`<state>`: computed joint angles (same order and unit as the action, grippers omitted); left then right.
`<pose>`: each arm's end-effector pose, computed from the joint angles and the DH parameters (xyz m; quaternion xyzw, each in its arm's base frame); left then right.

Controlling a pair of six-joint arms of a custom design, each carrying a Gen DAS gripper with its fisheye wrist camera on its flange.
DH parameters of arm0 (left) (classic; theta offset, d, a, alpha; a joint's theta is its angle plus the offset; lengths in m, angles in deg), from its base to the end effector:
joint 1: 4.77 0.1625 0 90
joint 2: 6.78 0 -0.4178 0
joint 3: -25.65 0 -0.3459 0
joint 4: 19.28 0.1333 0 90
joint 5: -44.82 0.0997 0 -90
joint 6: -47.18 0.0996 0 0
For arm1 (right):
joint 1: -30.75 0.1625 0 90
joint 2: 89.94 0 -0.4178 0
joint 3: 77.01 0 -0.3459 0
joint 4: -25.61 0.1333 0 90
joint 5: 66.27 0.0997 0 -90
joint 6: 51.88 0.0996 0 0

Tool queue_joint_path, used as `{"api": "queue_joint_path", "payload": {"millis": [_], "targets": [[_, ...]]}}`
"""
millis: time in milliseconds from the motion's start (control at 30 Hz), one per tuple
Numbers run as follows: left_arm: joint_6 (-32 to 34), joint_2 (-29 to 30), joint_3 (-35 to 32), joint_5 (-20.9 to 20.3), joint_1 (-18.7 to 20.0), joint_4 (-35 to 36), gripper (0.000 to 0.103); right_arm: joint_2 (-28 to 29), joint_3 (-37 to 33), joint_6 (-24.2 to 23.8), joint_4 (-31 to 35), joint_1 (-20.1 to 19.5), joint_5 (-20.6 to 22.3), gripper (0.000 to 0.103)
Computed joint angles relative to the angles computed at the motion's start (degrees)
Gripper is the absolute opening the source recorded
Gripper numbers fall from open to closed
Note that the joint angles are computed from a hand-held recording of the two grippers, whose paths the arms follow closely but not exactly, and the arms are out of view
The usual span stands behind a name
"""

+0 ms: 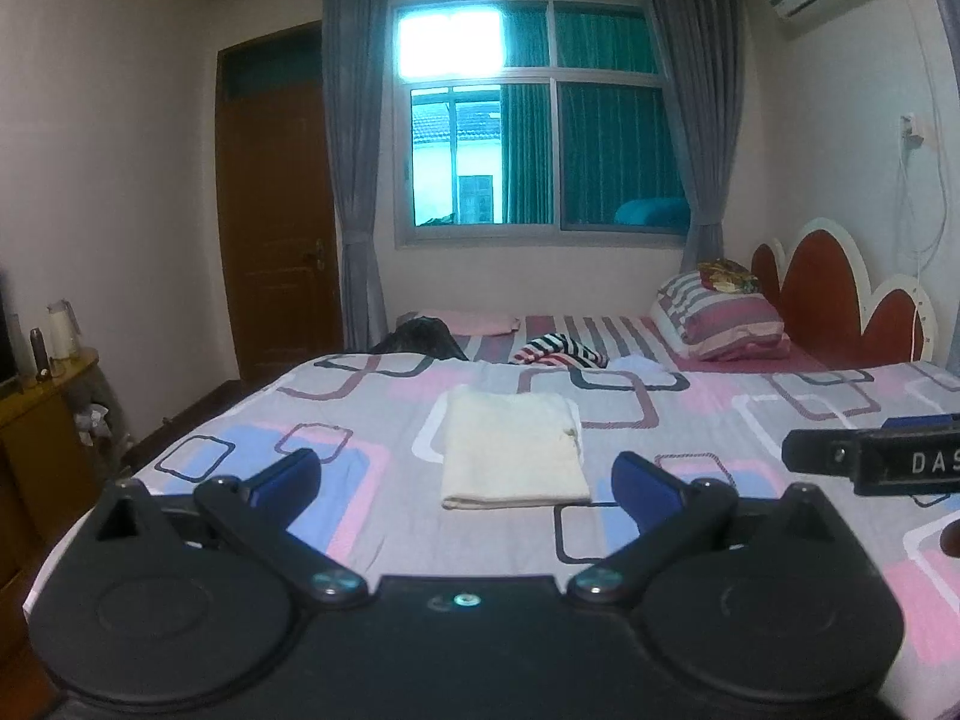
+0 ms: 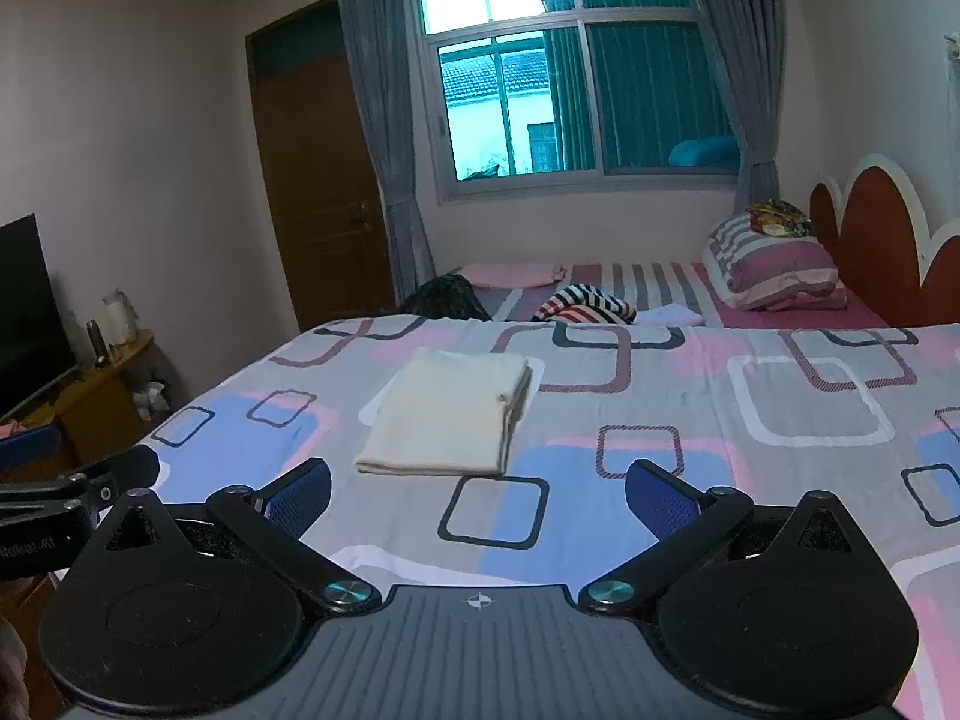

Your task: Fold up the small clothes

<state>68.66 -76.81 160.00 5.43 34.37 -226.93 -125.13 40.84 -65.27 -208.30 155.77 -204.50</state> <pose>-0.1797 -0.4174 0.2857 0.3220 0.7654 -0.4893 0.2666 0.3305 -0.3689 0.1157 0.1322 -0.8017 0.5227 0.2581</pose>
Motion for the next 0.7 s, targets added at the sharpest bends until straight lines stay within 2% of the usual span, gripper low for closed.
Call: {"api": "queue_joint_path", "payload": {"millis": [133,300,700], "targets": [[-3.16,-1.40,0.65,0.81,-0.80,4.04,0.102,-0.01,-0.32,0.24,0.55,0.38,-0.60,0.103],[-3.66,-2.36,1.77,1.53,-1.38,4.63,0.102,-0.51,-0.68,1.93,3.31,0.47,-2.34,0.103],[-3.99,-2.85,2.09,1.56,-2.01,6.40,0.102,-0.87,0.56,2.26,3.15,0.72,-2.88,0.103]]}}
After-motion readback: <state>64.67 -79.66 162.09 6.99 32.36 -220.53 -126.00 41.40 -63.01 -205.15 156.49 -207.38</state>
